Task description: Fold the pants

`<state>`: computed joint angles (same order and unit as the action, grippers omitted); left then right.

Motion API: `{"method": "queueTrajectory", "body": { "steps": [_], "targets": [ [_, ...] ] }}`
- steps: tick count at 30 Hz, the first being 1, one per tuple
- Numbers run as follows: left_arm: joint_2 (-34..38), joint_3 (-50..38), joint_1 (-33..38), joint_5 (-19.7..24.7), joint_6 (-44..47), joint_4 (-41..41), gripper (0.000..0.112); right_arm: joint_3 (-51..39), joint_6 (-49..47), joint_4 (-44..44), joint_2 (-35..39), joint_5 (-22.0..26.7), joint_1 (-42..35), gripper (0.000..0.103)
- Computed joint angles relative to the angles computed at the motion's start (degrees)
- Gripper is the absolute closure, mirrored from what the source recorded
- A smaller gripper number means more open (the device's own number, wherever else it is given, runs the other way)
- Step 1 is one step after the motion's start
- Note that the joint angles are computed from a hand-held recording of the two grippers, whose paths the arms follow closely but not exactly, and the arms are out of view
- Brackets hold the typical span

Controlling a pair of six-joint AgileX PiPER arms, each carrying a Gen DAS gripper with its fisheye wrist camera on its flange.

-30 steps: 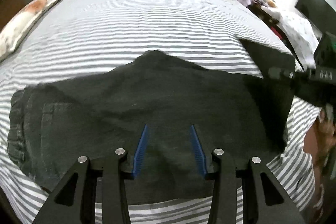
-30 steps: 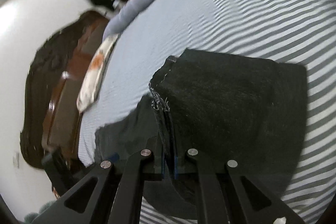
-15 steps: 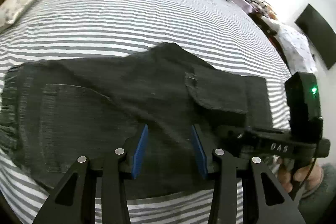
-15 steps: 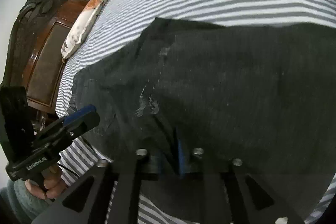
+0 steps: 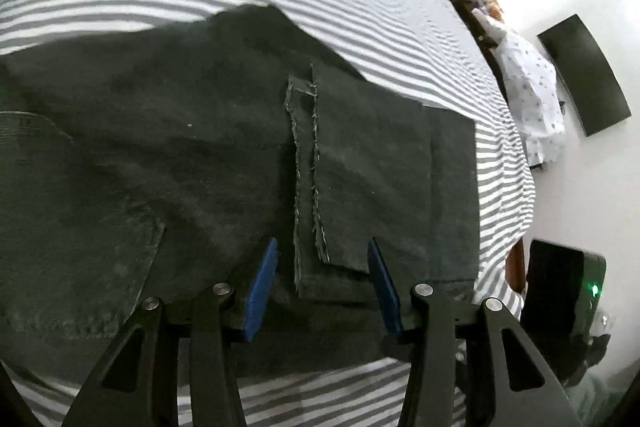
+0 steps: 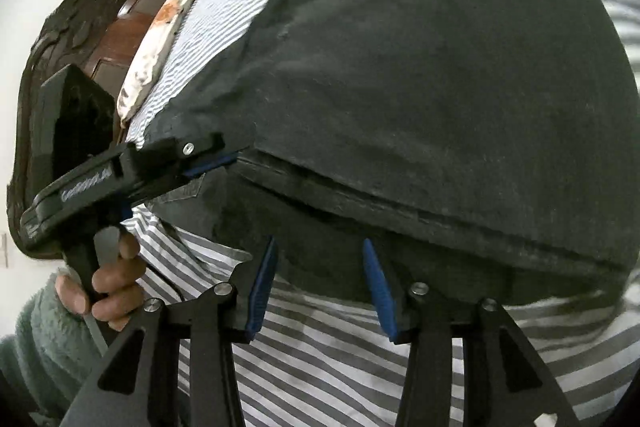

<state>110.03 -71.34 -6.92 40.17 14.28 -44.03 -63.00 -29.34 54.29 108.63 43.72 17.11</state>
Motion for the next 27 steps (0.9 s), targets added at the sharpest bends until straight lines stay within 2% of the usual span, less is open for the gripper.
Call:
{"method": "queueTrajectory", "body": {
  "steps": [7,9,10,11,13,17,21,24,27],
  "targets": [
    [4.4,-6.7,-1.2,2.8,-4.1,1.5,0.064,4.7,-3.6,6.5,-0.2,-0.6,-3.8,0.058],
    [4.1,-7.2,-2.8,1.3,-6.1,4.1,0.075,5.5,-3.6,7.9,-0.4,-0.9,-5.2,0.055],
    [4.4,-8.2,-4.1,1.1,-8.7,7.2,0.088,5.7,-3.3,8.2,-0.6,-1.3,-5.6,0.055],
    [4.6,-8.8,-4.9,1.3,-10.8,9.4,0.096,5.9,-3.2,8.7,-0.7,-1.4,-6.3,0.055],
    [4.1,-8.6,-5.7,1.1,-12.3,10.6,0.102,6.6,-1.6,8.4,-1.5,-2.6,-7.7,0.055],
    [1.7,-6.3,-6.4,-1.5,-13.7,11.0,0.105,7.8,2.8,6.5,-2.9,-3.9,-10.8,0.055],
    [-1.1,-4.2,-6.5,-3.1,-14.3,11.3,0.106,7.0,6.3,6.4,-2.9,-2.8,-13.2,0.055],
    [-2.4,-3.7,-6.9,-4.0,-16.7,13.7,0.108,6.1,11.5,1.5,-4.7,-3.6,-12.9,0.049],
    [-3.9,-1.9,-6.1,-4.7,-16.4,13.9,0.108,4.8,13.5,-0.6,-4.8,-1.8,-12.8,0.045]
  ]
}}
